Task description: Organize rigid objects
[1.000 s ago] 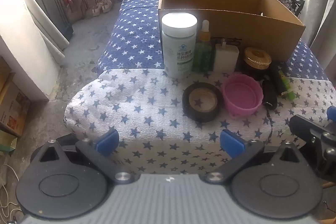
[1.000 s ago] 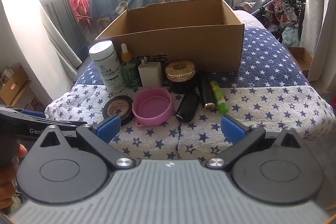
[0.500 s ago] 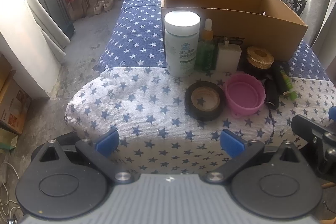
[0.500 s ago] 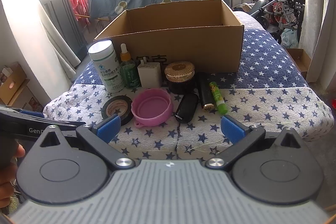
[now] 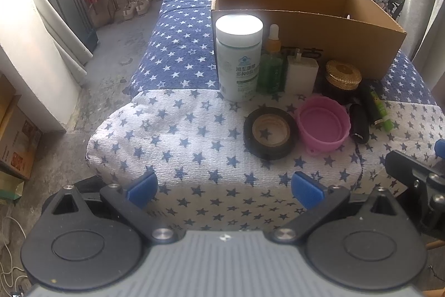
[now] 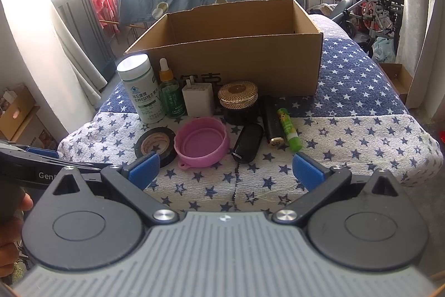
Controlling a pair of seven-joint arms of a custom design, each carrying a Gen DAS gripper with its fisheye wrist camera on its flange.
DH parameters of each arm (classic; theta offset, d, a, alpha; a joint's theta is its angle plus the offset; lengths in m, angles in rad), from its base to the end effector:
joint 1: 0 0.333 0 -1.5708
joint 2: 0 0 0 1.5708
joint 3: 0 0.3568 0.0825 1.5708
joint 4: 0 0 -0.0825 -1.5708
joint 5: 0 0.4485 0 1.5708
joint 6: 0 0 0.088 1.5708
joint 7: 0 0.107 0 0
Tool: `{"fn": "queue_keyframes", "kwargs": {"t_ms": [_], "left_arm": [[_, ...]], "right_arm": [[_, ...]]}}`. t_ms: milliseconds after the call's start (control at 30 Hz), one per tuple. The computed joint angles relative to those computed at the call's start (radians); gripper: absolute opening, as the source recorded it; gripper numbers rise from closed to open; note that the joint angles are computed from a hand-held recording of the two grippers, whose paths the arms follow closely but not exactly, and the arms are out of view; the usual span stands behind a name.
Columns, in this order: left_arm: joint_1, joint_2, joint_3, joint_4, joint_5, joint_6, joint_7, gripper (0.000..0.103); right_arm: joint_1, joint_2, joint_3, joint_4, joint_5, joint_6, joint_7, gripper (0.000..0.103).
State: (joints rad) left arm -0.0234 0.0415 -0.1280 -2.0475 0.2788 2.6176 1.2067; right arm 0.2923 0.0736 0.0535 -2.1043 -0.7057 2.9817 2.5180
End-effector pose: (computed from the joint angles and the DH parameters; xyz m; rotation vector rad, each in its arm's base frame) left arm 0.6489 -0.1044 0.4871 -1.8955 1.8766 -0.4871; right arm 0.5988 0.2632 0.4703 -1.7204 1.6369 -0.6031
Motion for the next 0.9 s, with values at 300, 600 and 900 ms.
{"fn": "queue_keyframes", "kwargs": {"t_ms": [300,600,900], "left_arm": [[0.000,0.000,-0.001,0.002,0.002,-0.004,-0.001,0.103],[-0.001,0.001,-0.001,0.003,0.005,-0.006,-0.004,0.103],[-0.001,0.000,-0.001,0.003,0.005,-0.006,-0.004,0.103]], "right_arm": [[0.000,0.000,0.000,-0.001,0.007,0.002,-0.008,0.102],[0.000,0.002,-0.001,0.000,-0.002,0.006,0.001,0.102],[0.000,0.003,-0.002,0.002,-0.004,0.006,0.002,0.102]]}}
